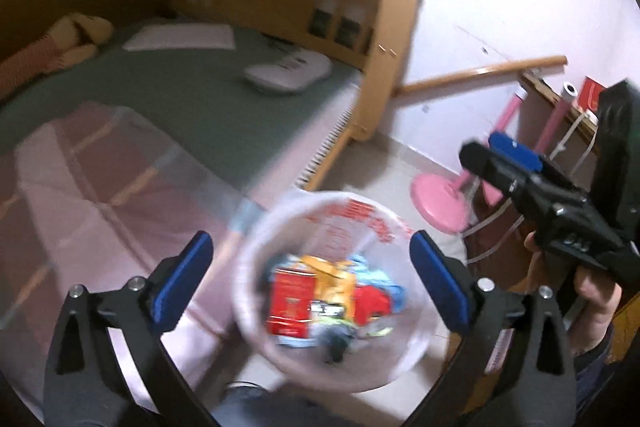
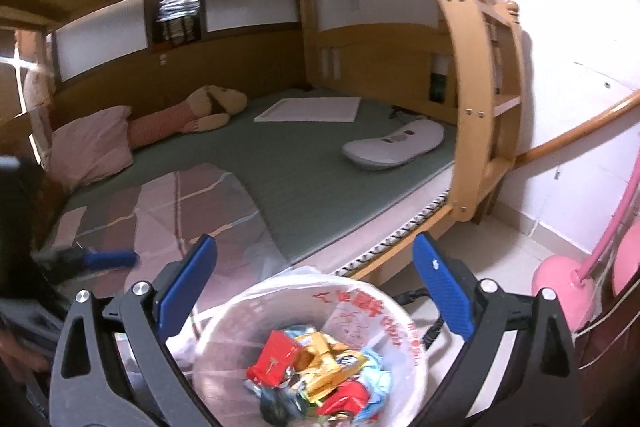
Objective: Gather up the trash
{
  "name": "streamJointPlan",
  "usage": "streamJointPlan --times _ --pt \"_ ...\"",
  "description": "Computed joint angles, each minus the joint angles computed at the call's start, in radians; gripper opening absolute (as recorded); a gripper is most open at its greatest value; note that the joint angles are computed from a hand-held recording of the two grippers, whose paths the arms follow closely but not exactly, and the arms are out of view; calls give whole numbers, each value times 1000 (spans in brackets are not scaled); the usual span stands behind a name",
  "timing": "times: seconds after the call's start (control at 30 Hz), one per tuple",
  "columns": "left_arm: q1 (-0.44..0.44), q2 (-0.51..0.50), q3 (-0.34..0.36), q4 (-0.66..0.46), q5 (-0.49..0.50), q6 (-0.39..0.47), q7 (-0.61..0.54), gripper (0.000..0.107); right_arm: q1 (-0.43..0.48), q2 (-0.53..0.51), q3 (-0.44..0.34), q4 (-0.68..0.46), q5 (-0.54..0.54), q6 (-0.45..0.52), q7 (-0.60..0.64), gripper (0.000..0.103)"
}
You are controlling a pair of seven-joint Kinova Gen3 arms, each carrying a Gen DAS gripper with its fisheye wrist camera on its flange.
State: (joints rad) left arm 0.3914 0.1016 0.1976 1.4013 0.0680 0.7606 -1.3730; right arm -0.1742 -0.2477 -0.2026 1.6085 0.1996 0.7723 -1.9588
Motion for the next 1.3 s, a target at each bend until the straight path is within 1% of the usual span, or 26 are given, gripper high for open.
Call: streamJointPlan --times 0.03,0.07,0.1,0.17,0.2,0.23,0.3,0.37,0.43,0.5,0.6,0.67,0.7,0.77,0.8,0.83,0.87,0.9,0.93,1.03,1.07,1.1,1.13,1.17,1.23,1.3 --pt "-10 -28 -3 21 -31 -5 21 100 -7 8 -9 -6 -1 -3 -1 96" --pt "-7 -63 -25 51 -71 -11 50 100 -18 17 -17 -13 -5 -8 1 96" --pt "-23 -100 -33 80 -112 -1 79 100 -32 31 -28 -27 -7 -10 6 96" --pt "-65 -156 -21 112 -182 37 130 100 -55 59 -58 -50 14 -14 -10 96" --pt "-75 -202 -40 150 -223 43 156 100 -74 80 -76 -71 22 -14 -19 96" --pt "-98 -237 -40 181 -248 34 171 100 -95 102 -88 -93 31 -11 -26 96" --pt "-176 -305 -17 236 -320 42 225 100 -139 149 -117 -140 70 0 -63 96" --pt "-246 -351 1 270 -378 62 270 100 -201 219 -155 -207 130 24 -105 96" --pt "-317 -390 13 295 -422 87 313 100 -266 284 -173 -270 180 46 -139 96" --pt "-388 -422 34 318 -467 103 368 100 -335 353 -178 -347 210 74 -163 98" --pt "-505 -461 48 381 -539 75 461 100 -443 472 -173 -486 234 106 -176 100" --pt "-552 -473 43 411 -549 56 496 100 -507 539 -161 -577 248 144 -164 100" --pt "-561 -478 26 427 -545 41 508 100 -546 576 -148 -624 267 157 -164 100" --pt "-566 -485 -32 461 -507 1 512 100 -616 646 -115 -714 299 193 -165 100" --pt "-549 -481 -70 468 -493 -6 517 100 -642 681 -101 -760 296 212 -152 100" --pt "-549 -485 -90 477 -492 -4 539 100 -659 714 -95 -804 283 226 -138 100" --pt "-549 -484 -92 483 -507 -2 566 100 -670 734 -87 -829 272 236 -130 100" --pt "-566 -473 -75 478 -539 16 601 100 -684 749 -76 -840 265 235 -125 100" --pt "-590 -461 -40 470 -580 51 638 100 -698 763 -65 -847 262 234 -114 100" --pt "-691 -424 99 452 -702 173 694 100 -748 788 -7 -842 275 236 -112 100" --pt "-718 -413 145 447 -732 199 708 100 -756 796 4 -848 265 245 -105 100" --pt "-729 -402 173 446 -746 210 709 100 -754 805 5 -860 241 257 -83 100" --pt "-734 -396 182 445 -743 210 709 100 -751 809 9 -861 221 261 -68 100" --pt "-722 -386 172 438 -725 215 695 100 -757 808 23 -856 214 258 -65 100" --pt "-673 -373 114 421 -666 222 649 100 -767 800 52 -832 201 241 -69 100" --pt "-643 -359 100 410 -665 240 648 100 -770 799 74 -827 175 236 -67 100"
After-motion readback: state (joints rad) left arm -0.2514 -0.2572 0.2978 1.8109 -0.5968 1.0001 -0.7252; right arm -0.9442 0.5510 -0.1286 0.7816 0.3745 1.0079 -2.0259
